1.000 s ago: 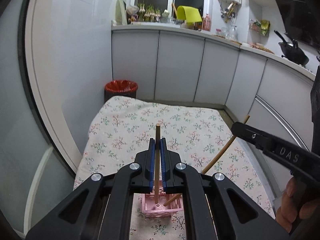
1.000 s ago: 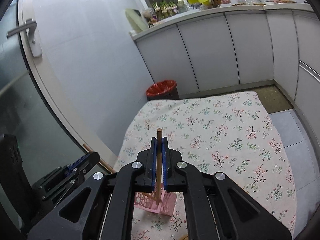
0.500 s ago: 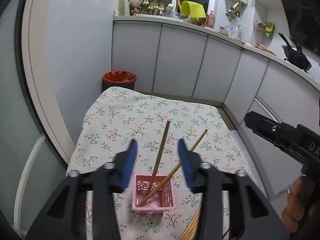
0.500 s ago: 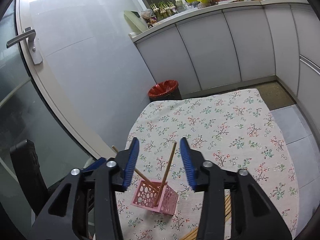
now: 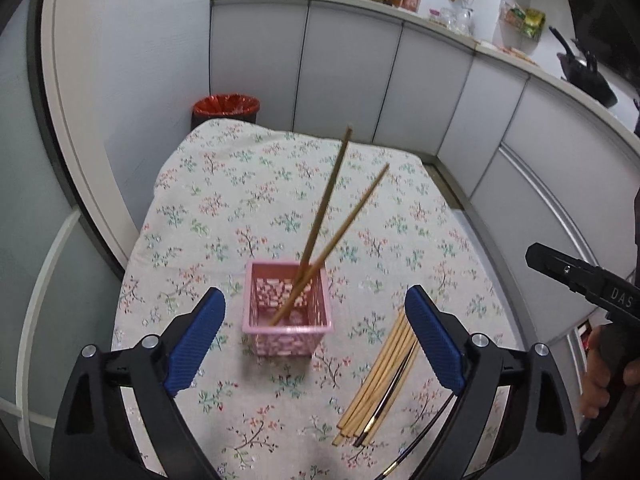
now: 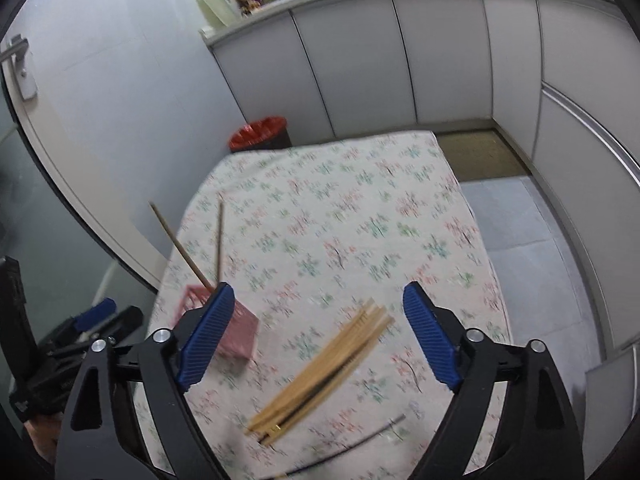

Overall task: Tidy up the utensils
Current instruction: 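Lower both chopsticks into the pink basket and open both tools, then grasp the thin black brush with the right tool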

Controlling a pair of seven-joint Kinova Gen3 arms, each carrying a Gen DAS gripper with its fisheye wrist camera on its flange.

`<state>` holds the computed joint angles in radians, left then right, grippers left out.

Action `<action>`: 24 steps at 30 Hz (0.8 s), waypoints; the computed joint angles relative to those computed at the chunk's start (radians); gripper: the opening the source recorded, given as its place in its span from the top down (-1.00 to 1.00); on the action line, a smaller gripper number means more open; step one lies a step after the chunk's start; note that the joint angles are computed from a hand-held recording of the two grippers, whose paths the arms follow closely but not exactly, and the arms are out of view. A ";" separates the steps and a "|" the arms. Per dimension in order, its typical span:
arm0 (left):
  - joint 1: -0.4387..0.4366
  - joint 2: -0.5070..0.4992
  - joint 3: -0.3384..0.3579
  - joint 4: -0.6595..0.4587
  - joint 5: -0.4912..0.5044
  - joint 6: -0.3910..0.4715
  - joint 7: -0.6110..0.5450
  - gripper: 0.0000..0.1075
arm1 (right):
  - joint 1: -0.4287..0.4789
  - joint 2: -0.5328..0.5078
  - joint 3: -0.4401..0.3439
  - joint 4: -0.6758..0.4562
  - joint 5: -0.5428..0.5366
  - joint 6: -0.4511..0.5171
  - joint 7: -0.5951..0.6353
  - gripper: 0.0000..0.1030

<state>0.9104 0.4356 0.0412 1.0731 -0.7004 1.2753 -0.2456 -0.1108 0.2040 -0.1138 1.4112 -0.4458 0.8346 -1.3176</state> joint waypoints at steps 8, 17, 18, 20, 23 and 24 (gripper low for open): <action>-0.017 0.039 0.031 0.008 0.106 0.004 -0.075 -0.68 | -0.030 0.087 0.025 -0.027 0.134 0.167 -0.109 -0.64; -0.037 0.087 0.022 -0.001 0.198 0.024 -0.141 -0.68 | -0.079 0.186 0.033 -0.022 0.242 0.288 -0.215 -0.57; -0.041 0.090 0.022 0.001 0.208 0.024 -0.145 -0.68 | -0.089 0.189 0.033 -0.021 0.258 0.294 -0.224 -0.53; -0.044 0.093 0.021 0.003 0.221 0.022 -0.151 -0.68 | -0.105 0.205 0.029 -0.025 0.280 0.314 -0.236 -0.47; -0.046 0.095 0.019 0.006 0.232 0.022 -0.160 -0.68 | -0.122 0.224 0.028 -0.031 0.294 0.332 -0.265 -0.32; -0.047 0.096 0.019 0.005 0.236 0.022 -0.163 -0.68 | -0.127 0.230 0.028 -0.034 0.298 0.338 -0.274 -0.30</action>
